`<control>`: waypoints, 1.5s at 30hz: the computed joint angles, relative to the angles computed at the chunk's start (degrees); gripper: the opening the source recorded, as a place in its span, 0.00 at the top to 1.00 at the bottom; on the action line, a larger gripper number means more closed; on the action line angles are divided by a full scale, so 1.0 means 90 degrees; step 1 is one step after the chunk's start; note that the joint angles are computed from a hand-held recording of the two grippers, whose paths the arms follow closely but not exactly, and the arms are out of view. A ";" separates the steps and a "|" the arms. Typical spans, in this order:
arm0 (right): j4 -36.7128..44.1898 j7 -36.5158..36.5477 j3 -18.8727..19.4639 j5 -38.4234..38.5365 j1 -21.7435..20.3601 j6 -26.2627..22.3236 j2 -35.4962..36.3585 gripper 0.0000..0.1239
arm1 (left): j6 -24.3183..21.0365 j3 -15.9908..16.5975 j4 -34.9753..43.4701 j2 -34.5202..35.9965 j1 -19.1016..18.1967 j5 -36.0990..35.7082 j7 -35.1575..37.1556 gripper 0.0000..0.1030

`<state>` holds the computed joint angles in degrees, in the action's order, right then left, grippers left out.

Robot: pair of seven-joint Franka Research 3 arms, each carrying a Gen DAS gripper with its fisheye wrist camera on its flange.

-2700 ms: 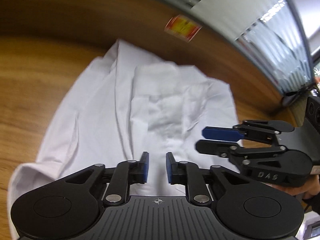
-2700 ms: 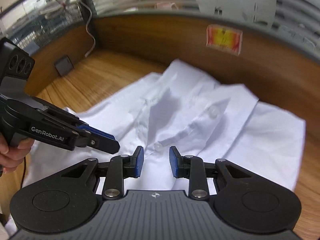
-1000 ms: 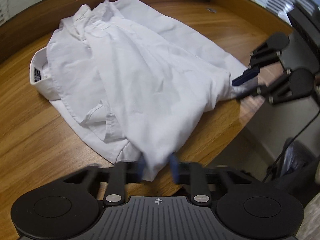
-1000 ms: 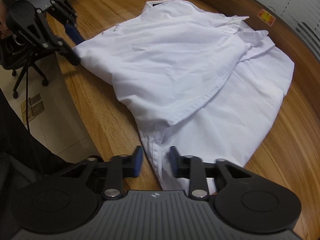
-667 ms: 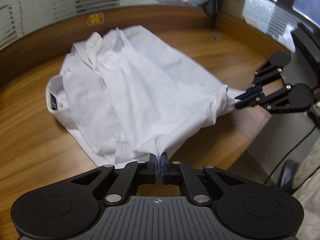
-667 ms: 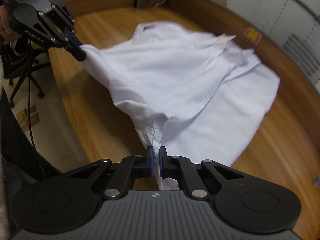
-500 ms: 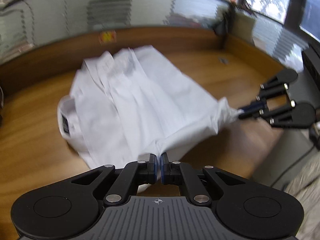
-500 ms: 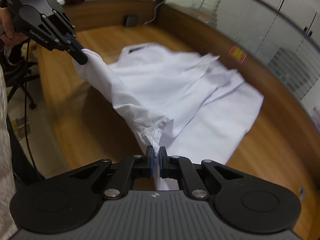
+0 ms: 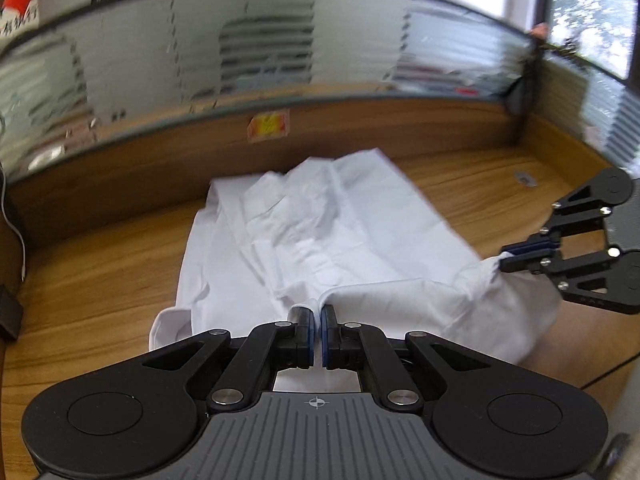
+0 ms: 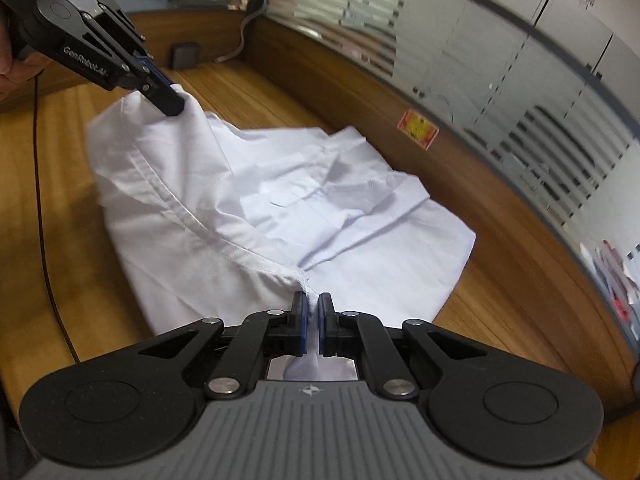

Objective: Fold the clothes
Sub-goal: 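Grasp the shirt hem with the left tool while the right tool grasps the side edge, lifting both, then lower the shirt onto the desk and open both tools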

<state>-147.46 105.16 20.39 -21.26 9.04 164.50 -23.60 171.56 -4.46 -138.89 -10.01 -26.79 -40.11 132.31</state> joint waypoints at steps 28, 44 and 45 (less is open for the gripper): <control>0.1003 -0.0201 -0.1210 0.1289 0.1015 -0.1181 0.1168 0.61 | -0.1992 -0.1129 0.1113 0.0817 0.2065 -0.1369 0.0753 0.61; 0.0658 -0.0961 -0.0858 0.2551 0.1599 -0.0790 0.0663 0.58 | -0.2614 0.0013 -0.0704 -0.1014 0.0933 -0.1075 0.0657 0.77; 0.0664 -0.0906 -0.0808 0.2490 0.1556 -0.0763 0.0719 0.58 | -0.2572 0.0004 -0.0731 -0.0962 0.0893 -0.1015 0.0597 0.77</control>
